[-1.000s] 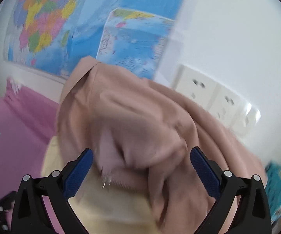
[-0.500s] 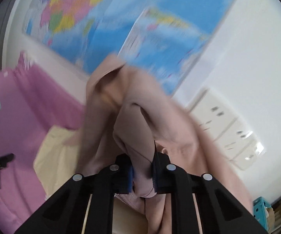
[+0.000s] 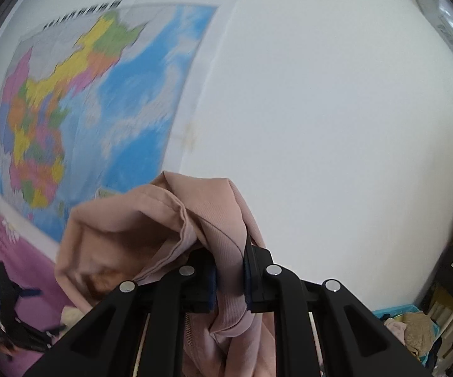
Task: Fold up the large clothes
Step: 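Grasp the pink jacket collar with the right gripper and lift it, then grasp the jacket shoulder with the left gripper while the right gripper holds the collar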
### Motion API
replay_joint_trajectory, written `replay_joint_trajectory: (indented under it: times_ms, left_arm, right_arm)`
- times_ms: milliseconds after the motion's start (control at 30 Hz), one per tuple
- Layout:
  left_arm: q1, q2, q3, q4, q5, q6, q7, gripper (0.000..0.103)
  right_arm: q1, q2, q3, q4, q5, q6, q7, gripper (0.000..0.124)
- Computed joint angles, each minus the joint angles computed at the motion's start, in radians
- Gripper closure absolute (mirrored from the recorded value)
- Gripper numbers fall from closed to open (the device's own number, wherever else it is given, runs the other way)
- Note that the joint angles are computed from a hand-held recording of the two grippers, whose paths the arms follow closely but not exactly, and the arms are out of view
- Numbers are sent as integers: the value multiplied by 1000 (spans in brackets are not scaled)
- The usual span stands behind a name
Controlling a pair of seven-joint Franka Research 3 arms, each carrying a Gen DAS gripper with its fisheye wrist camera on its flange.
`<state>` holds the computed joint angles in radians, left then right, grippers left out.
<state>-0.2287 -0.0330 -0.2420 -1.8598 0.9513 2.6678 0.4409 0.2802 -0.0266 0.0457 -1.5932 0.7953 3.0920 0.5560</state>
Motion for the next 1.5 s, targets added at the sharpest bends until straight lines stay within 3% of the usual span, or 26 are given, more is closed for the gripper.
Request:
replay_joint_trajectory:
  times_ms: [33, 67, 167, 200, 267, 300, 367, 400, 433, 500, 567, 667, 833, 933, 1033, 1133, 1333, 1433, 1500]
  left_arm:
    - [0, 17, 3, 12, -14, 61, 24, 5]
    - [2, 42, 10, 22, -66, 171, 96, 5]
    - [-6, 119, 4, 77, -104, 319, 218, 5]
    - [-39, 152, 27, 119, -42, 317, 214, 4]
    - [-107, 213, 70, 218, 96, 238, 143, 5]
    - [-90, 255, 40, 269, 60, 210, 192, 5]
    - [-101, 329, 41, 369, -83, 177, 316, 6]
    - [-101, 353, 46, 400, -115, 195, 330, 24]
    - [-108, 373, 58, 433, -136, 198, 325, 59]
    - [-77, 399, 16, 476, -280, 183, 425, 98]
    - [-87, 390, 30, 487, -325, 208, 423, 99]
    - [-161, 332, 106, 485, -248, 220, 380, 99]
    - [-202, 210, 147, 485, -107, 269, 249, 100]
    - [-192, 86, 149, 432, 50, 290, 106, 100]
    - [-143, -32, 94, 377, 129, 264, 53, 100]
    - [-127, -221, 67, 234, 192, 205, 14, 99]
    - [-147, -561, 20, -43, 34, -10, 167, 99]
    - [-167, -729, -30, -154, -65, -164, 222, 99]
    - [-177, -825, -48, -205, -128, -249, 265, 99]
  right_arm:
    - [-4, -7, -3, 1, -5, -9, 20, 112]
    - [-8, -8, -5, 2, -20, -10, 38, 112]
    - [-10, -35, -21, -23, 4, -20, 28, 112]
    - [-10, -34, -24, -19, -2, -25, 37, 112]
    - [-5, -43, -33, -26, 29, -37, 17, 112]
    - [-6, -44, -29, -32, 10, -29, 32, 112]
    - [-5, -48, -30, -39, 1, -27, 46, 112]
    - [-6, -54, -34, -47, 2, -25, 49, 112]
    - [-2, -67, -46, -59, 30, -27, 25, 112]
    - [2, -86, -63, -74, 61, -36, 3, 112]
    - [0, -107, -69, -94, 57, -12, 8, 112]
    - [6, -150, -99, -104, 83, -20, 22, 112]
    - [129, -294, -191, -141, 169, 38, -92, 112]
    - [140, -386, -194, -179, 123, 36, -58, 112]
    - [185, -475, -216, -224, 103, 12, -37, 112]
    - [333, -609, -288, -315, 123, -16, -97, 112]
    - [500, -783, -347, -478, 110, -131, -138, 112]
    - [542, -826, -375, -527, 135, -240, -142, 112]
    - [509, -826, -359, -551, 134, -307, -124, 112]
